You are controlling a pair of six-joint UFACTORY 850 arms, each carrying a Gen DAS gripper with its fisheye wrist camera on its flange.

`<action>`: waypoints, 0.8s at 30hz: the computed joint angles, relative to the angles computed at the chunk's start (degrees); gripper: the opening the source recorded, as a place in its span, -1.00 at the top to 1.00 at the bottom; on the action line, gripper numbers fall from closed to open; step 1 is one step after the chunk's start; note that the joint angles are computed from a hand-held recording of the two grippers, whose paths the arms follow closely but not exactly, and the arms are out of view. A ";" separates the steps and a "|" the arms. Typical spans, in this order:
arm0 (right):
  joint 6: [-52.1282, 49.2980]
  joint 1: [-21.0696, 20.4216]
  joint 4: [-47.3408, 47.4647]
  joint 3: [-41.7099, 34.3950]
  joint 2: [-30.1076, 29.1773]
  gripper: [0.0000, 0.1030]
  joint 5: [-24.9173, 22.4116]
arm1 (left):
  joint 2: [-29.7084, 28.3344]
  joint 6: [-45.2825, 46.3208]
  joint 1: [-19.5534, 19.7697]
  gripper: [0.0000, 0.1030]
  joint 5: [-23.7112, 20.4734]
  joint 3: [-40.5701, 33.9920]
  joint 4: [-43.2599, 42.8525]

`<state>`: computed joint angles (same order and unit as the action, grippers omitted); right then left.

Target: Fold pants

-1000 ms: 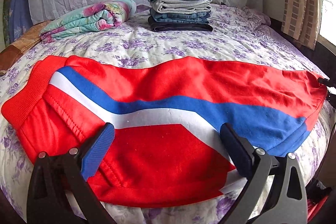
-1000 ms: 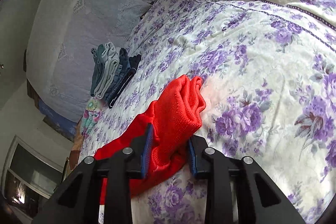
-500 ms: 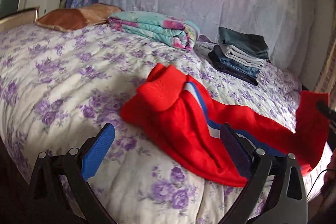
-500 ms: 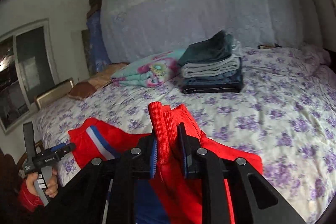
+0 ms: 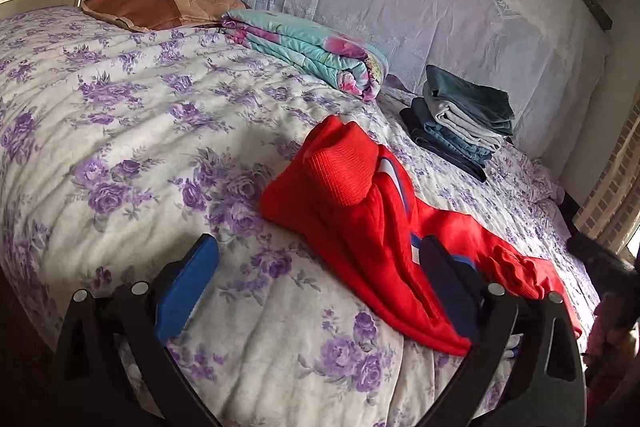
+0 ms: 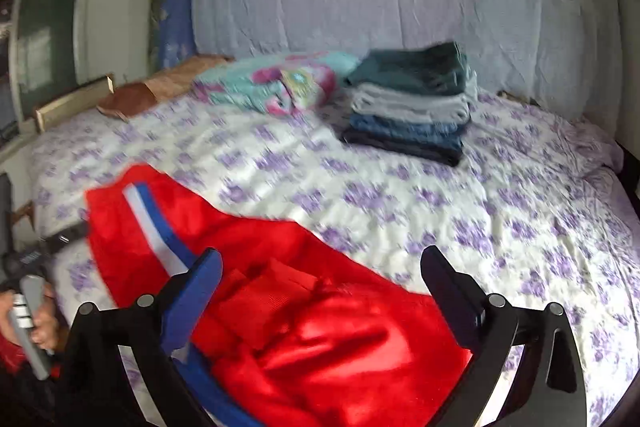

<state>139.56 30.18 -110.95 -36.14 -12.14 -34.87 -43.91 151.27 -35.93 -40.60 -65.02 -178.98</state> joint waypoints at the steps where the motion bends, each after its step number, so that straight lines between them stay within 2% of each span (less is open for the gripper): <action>1: -0.62 -0.96 -0.83 -1.30 -3.85 -0.93 3.32 | 0.04 -0.42 -0.04 -0.90 0.15 0.02 0.35; 2: 1.16 -1.82 -4.06 -1.46 -5.37 -0.93 4.24 | 0.05 -0.47 -0.09 -0.90 0.43 -0.02 0.50; 3: 4.47 -1.41 -5.23 -0.31 -4.50 -0.93 2.77 | 0.06 -0.03 -0.24 -0.90 0.68 -0.04 0.15; 4: 5.37 -1.64 -6.07 0.54 -2.71 -0.93 3.20 | 0.03 0.43 -0.35 -0.90 1.10 -0.19 -0.18; 5: 5.65 -1.02 -6.37 1.70 -0.72 -0.93 1.25 | 0.06 0.72 -0.41 -0.90 1.60 -0.32 -0.35; 7: 5.97 2.22 -4.46 4.47 3.20 -0.93 -8.48 | 0.17 -0.59 -0.21 -0.90 2.65 -0.73 1.04; 8: 5.97 3.28 -4.44 5.49 4.75 -0.93 -11.57 | 0.18 -2.99 0.19 -0.90 2.85 -0.97 3.45; 9: 6.05 3.58 -5.26 6.15 5.76 -0.93 -12.26 | 0.01 -6.15 0.72 -0.90 3.08 -1.48 6.51; 11: 4.46 2.06 -6.46 5.65 5.57 -0.93 -7.89 | -0.81 -11.41 1.61 -0.90 4.24 -3.34 11.62; 14: -1.73 -0.97 -2.94 1.78 -2.46 -0.93 0.98 | -2.21 -14.96 2.13 -0.90 7.47 -6.82 15.79; 15: -0.53 -1.50 -4.31 1.66 -3.38 -0.93 1.86 | -2.69 -16.25 2.24 -0.90 8.66 -8.01 17.46; 17: 8.93 -2.76 -12.05 4.64 0.49 -0.93 1.68 | -3.65 -17.15 2.04 -0.90 11.18 -10.19 18.71; 20: 22.72 -3.91 -21.95 9.60 5.58 -0.93 -3.19 | -3.92 -16.36 1.33 -0.90 13.47 -11.22 16.85; 22: 27.34 -5.51 -26.75 10.68 6.80 -0.93 -1.71 | -3.67 -21.74 2.04 -0.90 10.77 -10.29 20.26; 24: 27.37 -5.82 -26.61 10.38 5.42 -0.93 -1.95 | -3.37 -27.72 3.09 -0.90 5.83 -8.57 23.70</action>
<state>166.93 24.36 -137.56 -25.77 -6.72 -36.81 -47.27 123.55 -32.84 -34.76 -73.59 -155.28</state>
